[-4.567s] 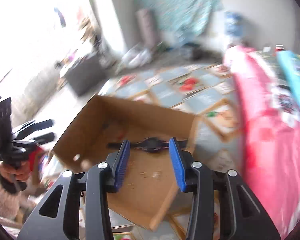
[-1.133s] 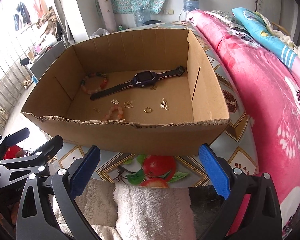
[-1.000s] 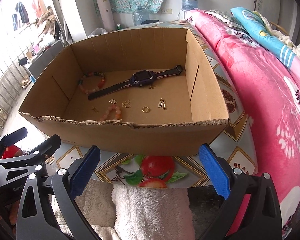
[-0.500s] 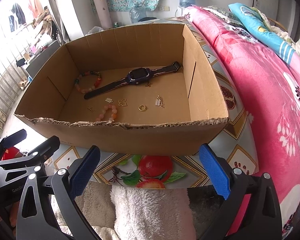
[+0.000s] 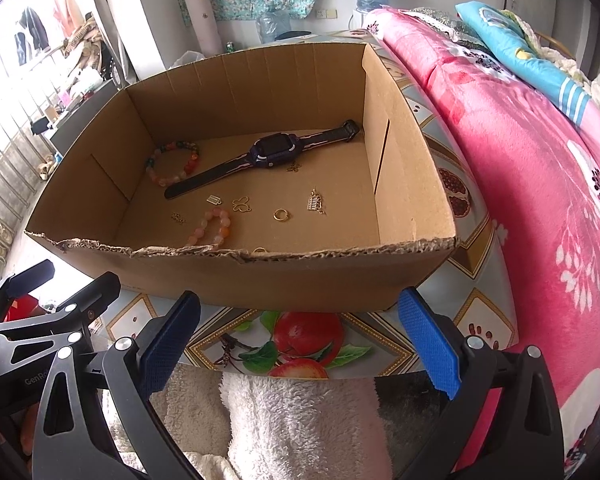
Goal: Organize jewelry
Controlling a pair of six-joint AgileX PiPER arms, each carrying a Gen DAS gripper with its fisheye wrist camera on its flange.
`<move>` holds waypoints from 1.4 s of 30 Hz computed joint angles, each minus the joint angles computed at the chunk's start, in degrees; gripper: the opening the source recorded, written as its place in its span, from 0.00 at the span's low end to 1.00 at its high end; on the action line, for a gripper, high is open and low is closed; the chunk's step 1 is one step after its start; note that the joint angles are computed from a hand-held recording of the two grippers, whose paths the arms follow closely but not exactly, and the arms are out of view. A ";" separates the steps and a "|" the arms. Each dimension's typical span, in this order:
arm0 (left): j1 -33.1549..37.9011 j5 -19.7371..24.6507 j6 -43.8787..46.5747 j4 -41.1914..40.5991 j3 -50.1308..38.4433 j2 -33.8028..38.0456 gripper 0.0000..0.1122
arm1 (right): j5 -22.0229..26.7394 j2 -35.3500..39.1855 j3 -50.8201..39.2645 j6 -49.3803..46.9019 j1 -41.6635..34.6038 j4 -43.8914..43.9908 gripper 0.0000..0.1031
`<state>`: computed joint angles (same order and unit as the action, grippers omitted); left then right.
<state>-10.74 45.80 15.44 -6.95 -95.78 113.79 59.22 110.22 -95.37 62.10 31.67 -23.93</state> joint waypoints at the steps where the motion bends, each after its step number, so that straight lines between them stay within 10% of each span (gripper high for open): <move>1: 0.01 0.10 -0.01 -0.03 -0.09 0.05 0.84 | 0.01 0.01 0.00 0.06 0.04 0.01 0.94; 42: -0.19 1.14 -0.65 0.15 -1.32 0.82 0.84 | 0.25 0.57 -0.65 -0.31 -0.12 0.68 0.94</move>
